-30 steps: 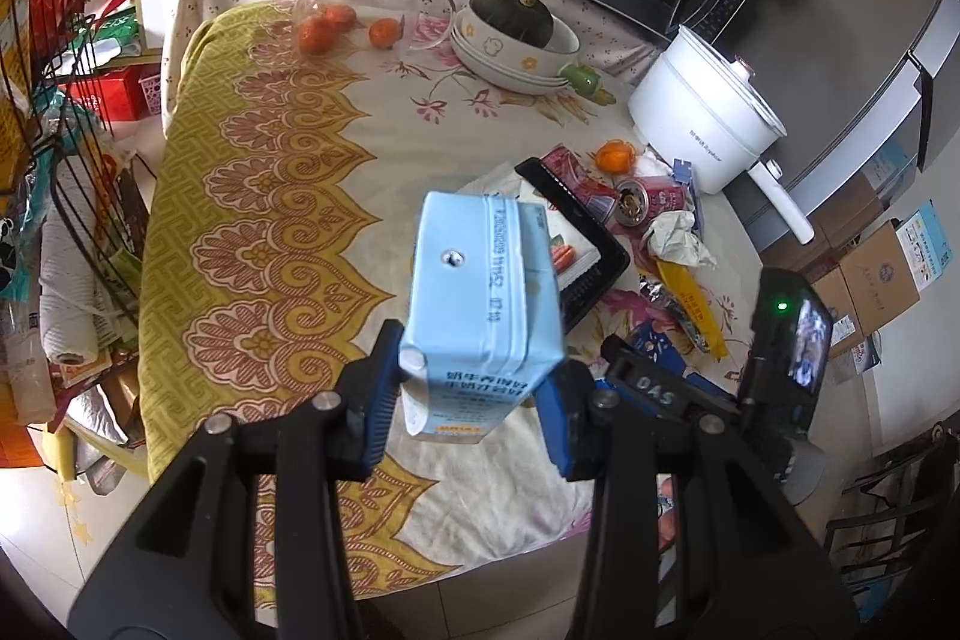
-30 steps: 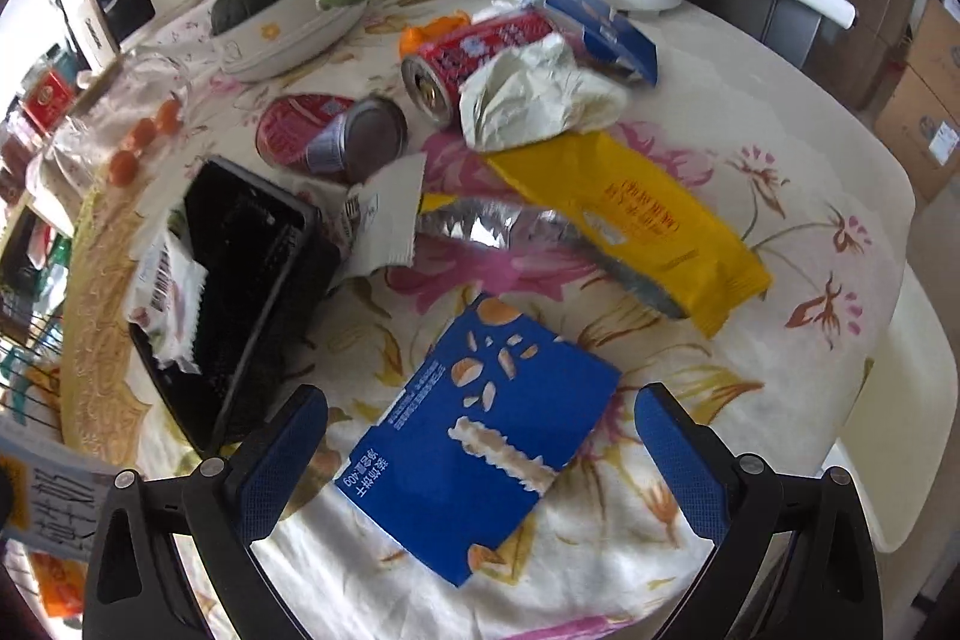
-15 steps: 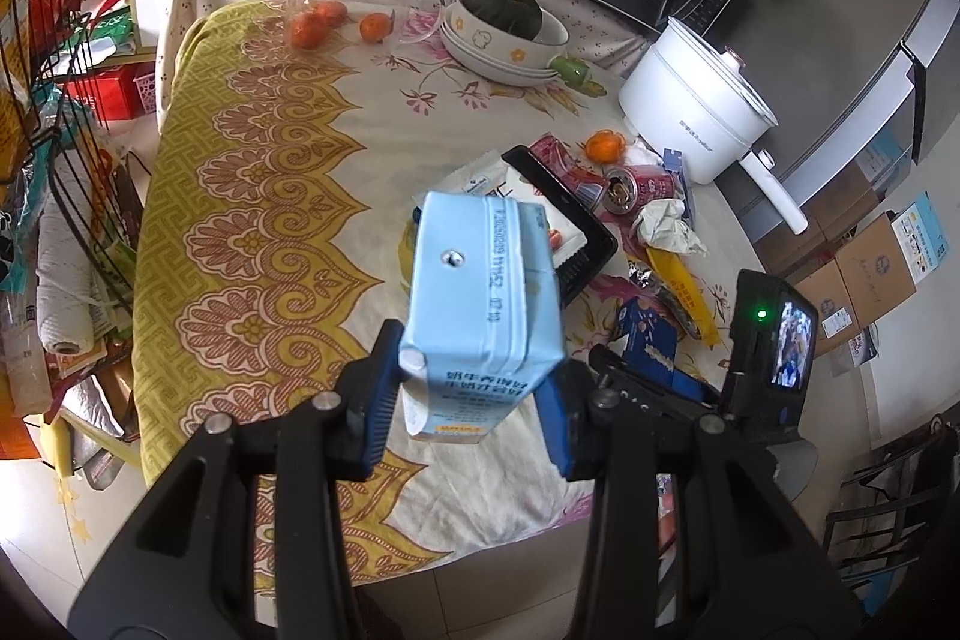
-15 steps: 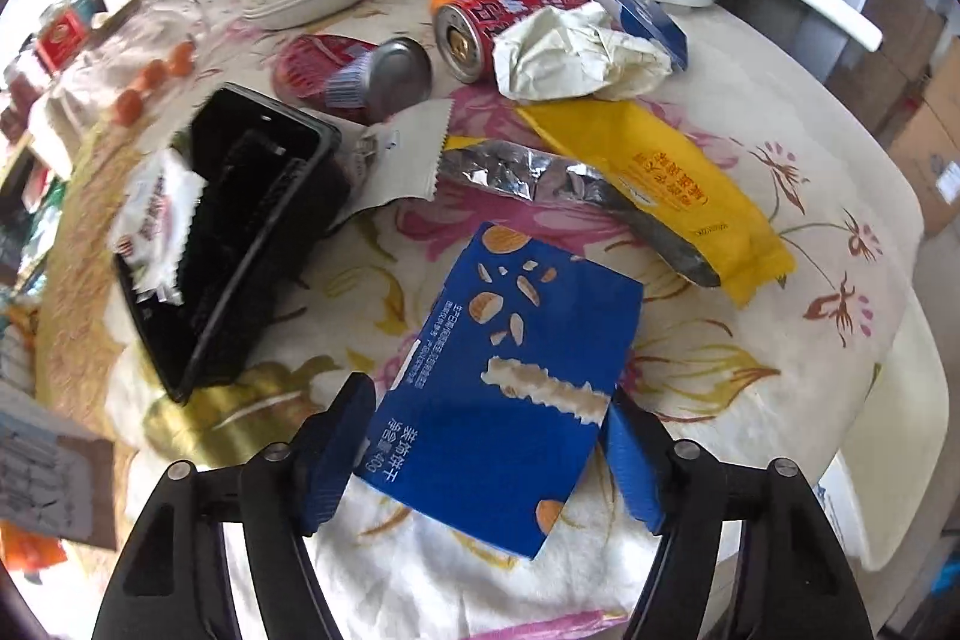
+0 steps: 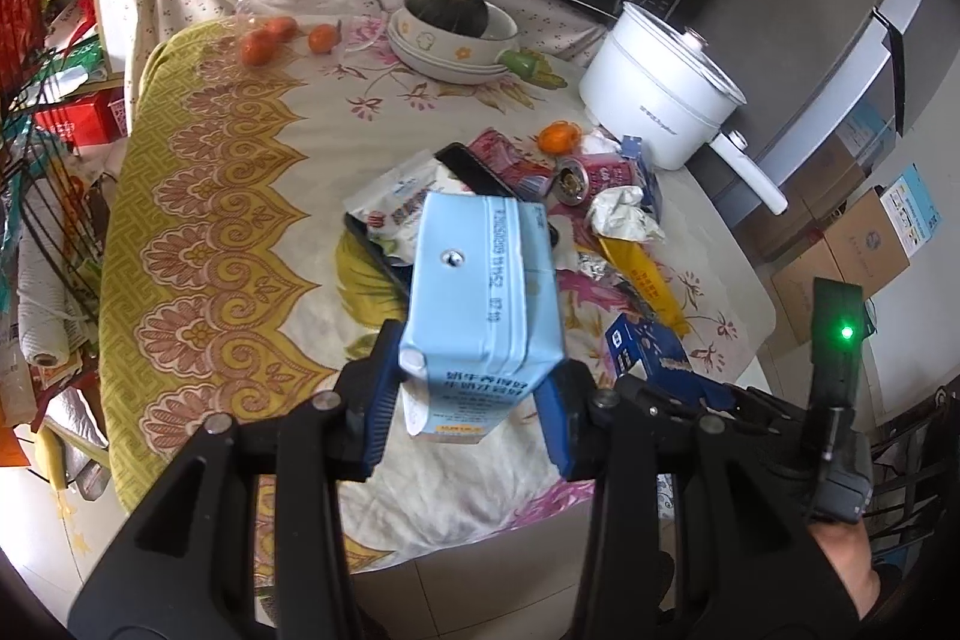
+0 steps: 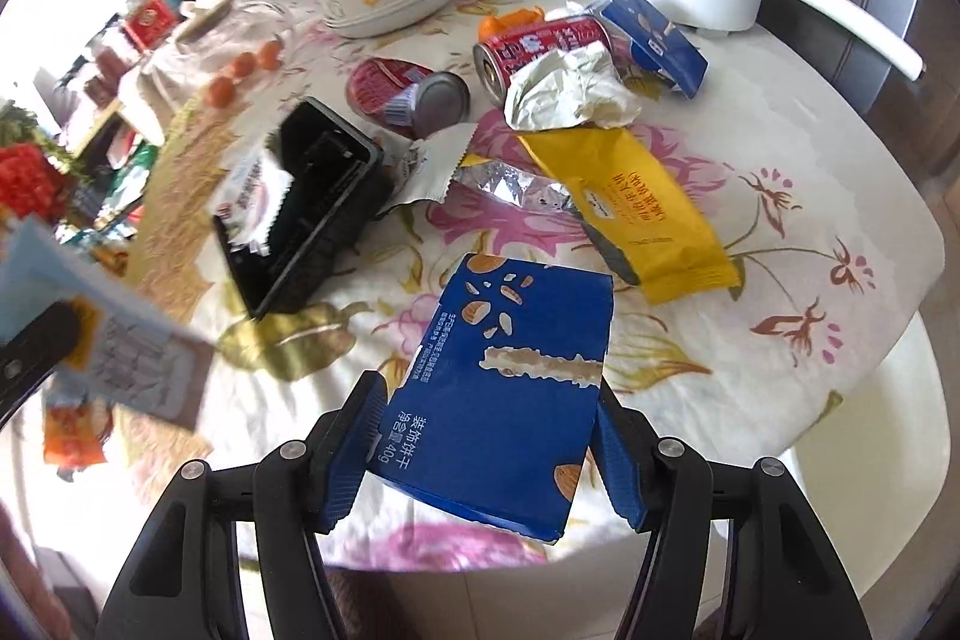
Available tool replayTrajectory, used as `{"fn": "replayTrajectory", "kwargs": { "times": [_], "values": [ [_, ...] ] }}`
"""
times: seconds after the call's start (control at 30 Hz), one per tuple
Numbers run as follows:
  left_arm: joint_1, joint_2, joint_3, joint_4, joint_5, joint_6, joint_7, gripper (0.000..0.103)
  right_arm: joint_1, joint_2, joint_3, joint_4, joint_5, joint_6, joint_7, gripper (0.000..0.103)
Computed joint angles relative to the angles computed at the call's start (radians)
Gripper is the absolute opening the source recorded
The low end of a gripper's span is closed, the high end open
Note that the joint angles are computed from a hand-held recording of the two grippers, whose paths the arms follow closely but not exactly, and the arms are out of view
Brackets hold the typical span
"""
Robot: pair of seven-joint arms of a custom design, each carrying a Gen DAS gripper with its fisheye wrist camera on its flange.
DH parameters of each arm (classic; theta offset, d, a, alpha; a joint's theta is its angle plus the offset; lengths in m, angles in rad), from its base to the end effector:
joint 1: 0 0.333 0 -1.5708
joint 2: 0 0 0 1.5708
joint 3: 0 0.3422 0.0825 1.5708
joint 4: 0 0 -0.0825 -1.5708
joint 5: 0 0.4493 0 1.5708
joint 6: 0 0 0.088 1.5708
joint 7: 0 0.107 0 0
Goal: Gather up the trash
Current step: 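Carry both items over the white bin and open both tools to drop them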
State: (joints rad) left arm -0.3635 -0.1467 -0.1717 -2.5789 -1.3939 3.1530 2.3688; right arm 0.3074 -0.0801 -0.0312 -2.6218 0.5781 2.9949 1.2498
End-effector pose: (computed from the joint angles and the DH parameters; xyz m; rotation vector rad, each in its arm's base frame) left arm 0.4475 -0.1621 0.3274 -2.0240 1.9111 -0.9949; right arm 0.4849 0.0970 0.2921 -1.9345 1.8531 -0.2283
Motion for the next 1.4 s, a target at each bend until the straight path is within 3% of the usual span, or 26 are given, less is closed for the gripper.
{"fn": "replayTrajectory", "kwargs": {
  "times": [0.17, 0.33, 0.53, 0.77, 0.97, 1.07, 1.13, 1.23, 1.4],
  "values": [
    [-0.024, 0.014, -0.017, 0.034, -0.027, -0.01, 0.03, 0.043, 0.024, -0.112, -0.079, -0.066, 0.074, -0.055, -0.165, 0.066],
    [-0.042, 0.047, -0.058, 0.09, -0.048, -0.016, 0.063, 0.043, 0.002, -0.194, -0.157, -0.126, 0.04, -0.068, -0.222, 0.066],
    [-0.075, 0.112, -0.116, 0.158, 0.037, -0.006, 0.007, 0.043, -0.101, -0.227, -0.235, -0.17, -0.078, -0.063, -0.193, 0.066],
    [-0.107, 0.212, -0.188, 0.259, 0.076, -0.011, 0.01, 0.043, -0.19, -0.218, -0.325, -0.169, -0.117, -0.076, -0.217, 0.066],
    [-0.127, 0.327, -0.239, 0.332, 0.286, 0.004, -0.146, 0.043, -0.26, -0.204, -0.359, -0.169, -0.108, -0.086, -0.251, 0.066],
    [-0.195, 0.395, -0.187, 0.368, 0.453, 0.008, -0.292, 0.043, -0.292, -0.185, -0.351, -0.167, -0.115, -0.077, -0.255, 0.066],
    [-0.205, 0.438, -0.185, 0.399, 0.506, 0.003, -0.337, 0.043, -0.316, -0.175, -0.344, -0.169, -0.129, -0.07, -0.254, 0.066],
    [-0.254, 0.485, -0.137, 0.435, 0.605, -0.005, -0.431, 0.043, -0.332, -0.153, -0.353, -0.16, -0.119, -0.072, -0.268, 0.066],
    [-0.248, 0.538, -0.147, 0.474, 0.687, -0.006, -0.497, 0.043, -0.364, -0.119, -0.348, -0.141, -0.077, -0.076, -0.283, 0.066]
  ]
}}
